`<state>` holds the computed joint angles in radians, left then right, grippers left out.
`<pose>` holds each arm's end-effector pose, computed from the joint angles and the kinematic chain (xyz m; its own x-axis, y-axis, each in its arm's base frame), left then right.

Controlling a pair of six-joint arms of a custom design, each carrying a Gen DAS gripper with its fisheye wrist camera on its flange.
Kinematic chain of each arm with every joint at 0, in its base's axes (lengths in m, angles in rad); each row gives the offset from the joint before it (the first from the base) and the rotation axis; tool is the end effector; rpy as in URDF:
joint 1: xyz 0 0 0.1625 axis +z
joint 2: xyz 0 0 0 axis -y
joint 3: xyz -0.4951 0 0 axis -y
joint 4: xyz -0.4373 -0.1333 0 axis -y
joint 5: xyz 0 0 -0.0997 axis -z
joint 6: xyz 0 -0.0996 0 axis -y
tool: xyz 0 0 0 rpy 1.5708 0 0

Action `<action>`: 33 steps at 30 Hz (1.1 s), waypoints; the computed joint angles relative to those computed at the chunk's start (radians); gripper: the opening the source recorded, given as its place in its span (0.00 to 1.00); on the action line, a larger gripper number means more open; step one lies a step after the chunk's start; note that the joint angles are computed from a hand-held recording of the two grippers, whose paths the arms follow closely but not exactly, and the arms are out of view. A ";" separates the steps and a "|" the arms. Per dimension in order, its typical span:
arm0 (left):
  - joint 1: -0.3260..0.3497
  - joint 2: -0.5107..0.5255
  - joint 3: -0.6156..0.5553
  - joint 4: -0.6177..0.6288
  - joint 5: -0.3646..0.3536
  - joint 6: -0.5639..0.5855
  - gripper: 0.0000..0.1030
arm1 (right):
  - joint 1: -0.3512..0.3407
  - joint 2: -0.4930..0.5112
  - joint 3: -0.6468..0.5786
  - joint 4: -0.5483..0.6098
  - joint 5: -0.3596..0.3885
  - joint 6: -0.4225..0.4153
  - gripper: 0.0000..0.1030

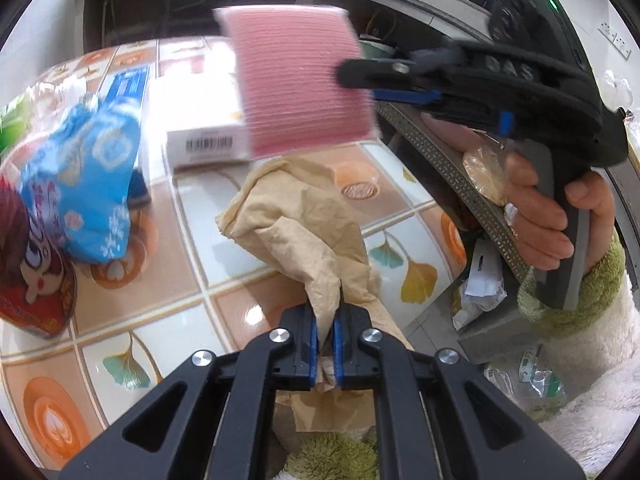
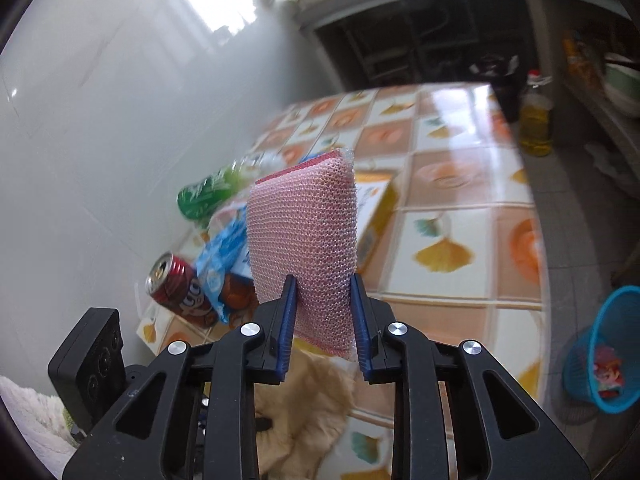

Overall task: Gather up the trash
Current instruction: 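Grasp the pink sponge with the right tool while the left tool holds the paper, then carry paper and sponge over the blue basket and open both tools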

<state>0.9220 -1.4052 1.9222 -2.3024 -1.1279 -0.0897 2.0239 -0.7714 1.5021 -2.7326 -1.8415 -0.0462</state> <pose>-0.2092 -0.5672 0.3680 -0.8248 0.4016 -0.3980 0.5186 0.8178 -0.2496 0.4511 -0.6827 0.1703 -0.8959 -0.3587 0.2620 -0.4396 0.8011 -0.4062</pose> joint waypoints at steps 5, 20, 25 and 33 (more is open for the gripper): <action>-0.024 0.037 -0.037 -0.023 -0.009 0.041 0.05 | -0.011 -0.097 0.110 -0.139 -0.093 0.037 0.23; -0.080 0.517 -0.542 0.132 -0.182 0.287 0.05 | -0.113 -0.326 0.422 -0.428 -0.551 0.303 0.24; -0.071 0.803 -0.823 0.360 -0.119 0.289 0.05 | -0.201 -0.333 0.461 -0.396 -0.566 0.420 0.24; -0.033 1.121 -1.127 0.556 -0.014 0.305 0.05 | -0.363 -0.302 0.429 -0.316 -0.457 0.571 0.24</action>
<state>0.8887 -0.2842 0.7951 -1.7461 -1.1418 0.2157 1.6607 -1.0738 1.9315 -3.0489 -2.2989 0.5248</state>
